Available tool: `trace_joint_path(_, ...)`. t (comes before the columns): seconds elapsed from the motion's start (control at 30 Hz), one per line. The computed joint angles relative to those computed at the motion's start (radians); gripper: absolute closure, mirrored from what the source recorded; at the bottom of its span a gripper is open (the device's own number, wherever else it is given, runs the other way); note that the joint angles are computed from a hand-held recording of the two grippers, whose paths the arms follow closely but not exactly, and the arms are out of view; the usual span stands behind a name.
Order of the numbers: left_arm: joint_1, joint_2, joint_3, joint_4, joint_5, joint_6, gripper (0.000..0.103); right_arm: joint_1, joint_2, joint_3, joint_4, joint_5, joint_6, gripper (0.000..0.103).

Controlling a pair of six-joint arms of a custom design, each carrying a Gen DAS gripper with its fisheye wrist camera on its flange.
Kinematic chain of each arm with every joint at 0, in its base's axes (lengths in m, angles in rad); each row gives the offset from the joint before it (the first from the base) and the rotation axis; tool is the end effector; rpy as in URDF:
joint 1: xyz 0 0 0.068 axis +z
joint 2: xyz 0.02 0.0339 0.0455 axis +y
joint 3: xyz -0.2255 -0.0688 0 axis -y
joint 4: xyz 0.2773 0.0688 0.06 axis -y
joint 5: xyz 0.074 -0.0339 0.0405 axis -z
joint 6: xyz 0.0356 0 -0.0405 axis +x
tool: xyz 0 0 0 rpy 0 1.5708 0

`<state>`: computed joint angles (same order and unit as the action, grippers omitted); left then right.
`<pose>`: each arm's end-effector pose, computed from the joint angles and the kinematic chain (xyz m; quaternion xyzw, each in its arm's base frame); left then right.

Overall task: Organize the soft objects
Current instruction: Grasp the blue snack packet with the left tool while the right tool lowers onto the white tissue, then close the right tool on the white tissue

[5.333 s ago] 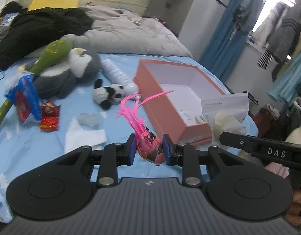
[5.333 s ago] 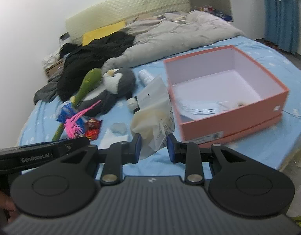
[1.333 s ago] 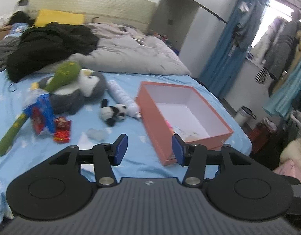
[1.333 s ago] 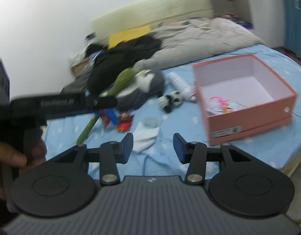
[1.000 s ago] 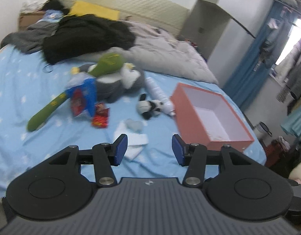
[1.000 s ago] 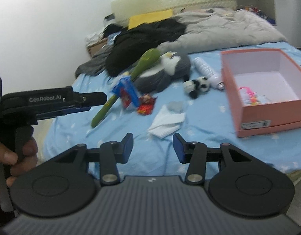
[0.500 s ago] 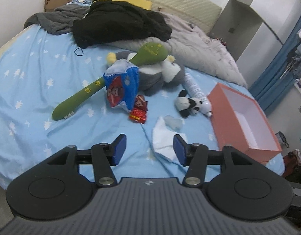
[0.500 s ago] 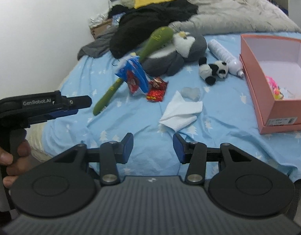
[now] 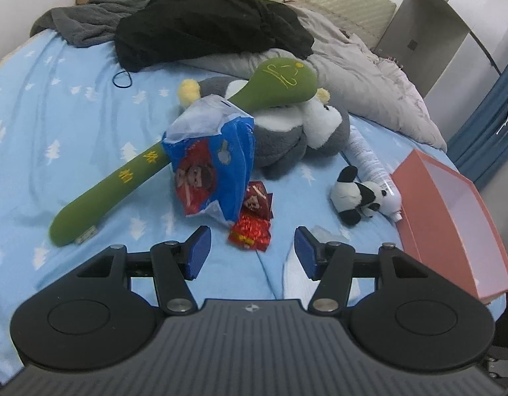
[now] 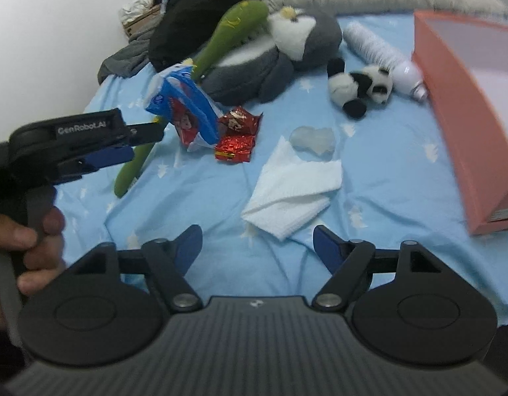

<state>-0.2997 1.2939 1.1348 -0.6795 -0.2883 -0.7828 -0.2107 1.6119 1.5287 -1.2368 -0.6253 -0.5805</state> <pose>0.3029 -0.0830 0.2653 -0.2710 0.8849 -0.0676 0.3727 0.3330 -0.0499 0.2759 -0.2114 0.9209 0.2357 0.2274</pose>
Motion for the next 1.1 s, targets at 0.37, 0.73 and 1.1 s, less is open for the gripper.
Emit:
trace_joint_path(0.37,0.109,0.291,0.119,0.15,0.036,0.066,0.041,0.13,0.153,0.013,0.189,0.11,0.153,0.027)
trace_joint_path(0.73,0.13,0.507,0.285,0.137,-0.051,-0.058,0.043,0.204,0.25,0.042,0.241,0.2,0.18,0.028)
trace_joint_path(1.1,0.122,0.491,0.276,0.139,-0.07,-0.06,0.083,0.192,0.266,0.038,0.253,0.196,0.148,0.075)
